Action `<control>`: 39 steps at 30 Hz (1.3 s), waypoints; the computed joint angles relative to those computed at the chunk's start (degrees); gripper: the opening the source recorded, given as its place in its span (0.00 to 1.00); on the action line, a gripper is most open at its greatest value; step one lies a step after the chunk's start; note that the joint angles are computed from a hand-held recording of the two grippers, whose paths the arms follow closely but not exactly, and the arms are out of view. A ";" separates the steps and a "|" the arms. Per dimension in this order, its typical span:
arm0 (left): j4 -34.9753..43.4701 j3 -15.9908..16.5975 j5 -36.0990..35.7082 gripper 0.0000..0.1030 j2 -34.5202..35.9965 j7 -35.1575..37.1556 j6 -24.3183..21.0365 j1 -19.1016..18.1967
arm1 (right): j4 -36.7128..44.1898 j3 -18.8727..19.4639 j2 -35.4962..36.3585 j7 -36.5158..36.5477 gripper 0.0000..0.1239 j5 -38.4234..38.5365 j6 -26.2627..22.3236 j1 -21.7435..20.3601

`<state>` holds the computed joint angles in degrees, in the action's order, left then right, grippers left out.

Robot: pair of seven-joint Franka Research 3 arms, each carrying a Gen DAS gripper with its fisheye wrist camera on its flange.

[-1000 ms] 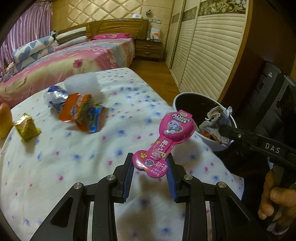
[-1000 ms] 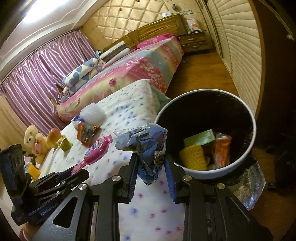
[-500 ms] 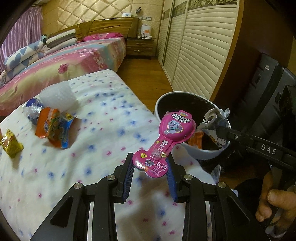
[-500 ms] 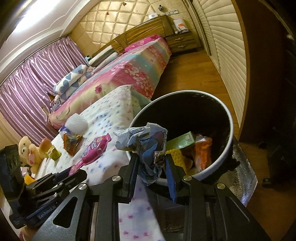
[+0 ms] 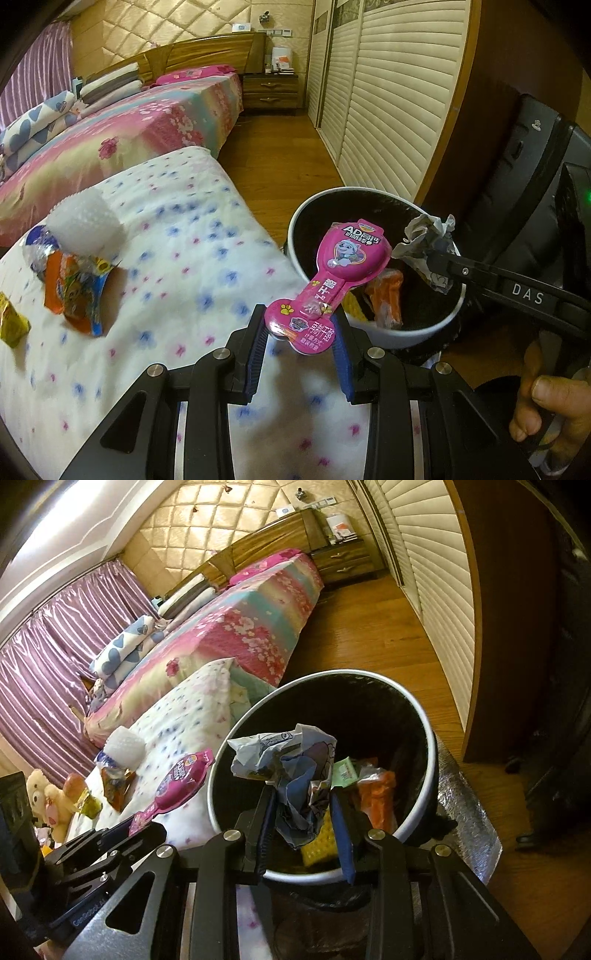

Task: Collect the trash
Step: 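Carry the lollipop package and crumpled wrapper over the bin with both tools, then open both tools to drop the lollipop package and wrapper into the bin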

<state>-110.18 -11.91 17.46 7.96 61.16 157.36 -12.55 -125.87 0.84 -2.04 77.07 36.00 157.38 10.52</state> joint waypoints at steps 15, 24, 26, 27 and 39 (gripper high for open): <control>8.07 0.30 1.41 0.31 5.95 0.73 -3.56 -1.42 | 3.17 -0.26 3.23 0.81 0.26 -1.15 -0.86 -1.39; 11.30 0.35 1.48 0.31 8.27 0.74 -5.18 -2.01 | 4.91 -0.16 4.78 1.14 0.26 -2.11 -1.55 -1.98; 12.15 0.35 1.38 0.31 8.91 0.95 -5.66 -2.10 | 5.34 -0.15 5.18 1.40 0.26 -2.43 -1.74 -2.09; 12.60 0.37 1.36 0.31 9.26 0.98 -5.94 -2.19 | 5.49 -0.13 5.33 1.39 0.26 -2.45 -1.84 -2.15; 15.32 0.30 0.56 0.32 11.17 1.81 -7.33 -2.58 | 6.86 0.00 6.47 1.25 0.26 -2.40 -2.97 -2.76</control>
<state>-94.87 -11.62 18.02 19.13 62.97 150.04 -15.12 -119.01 0.83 4.43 78.32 33.60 154.42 7.76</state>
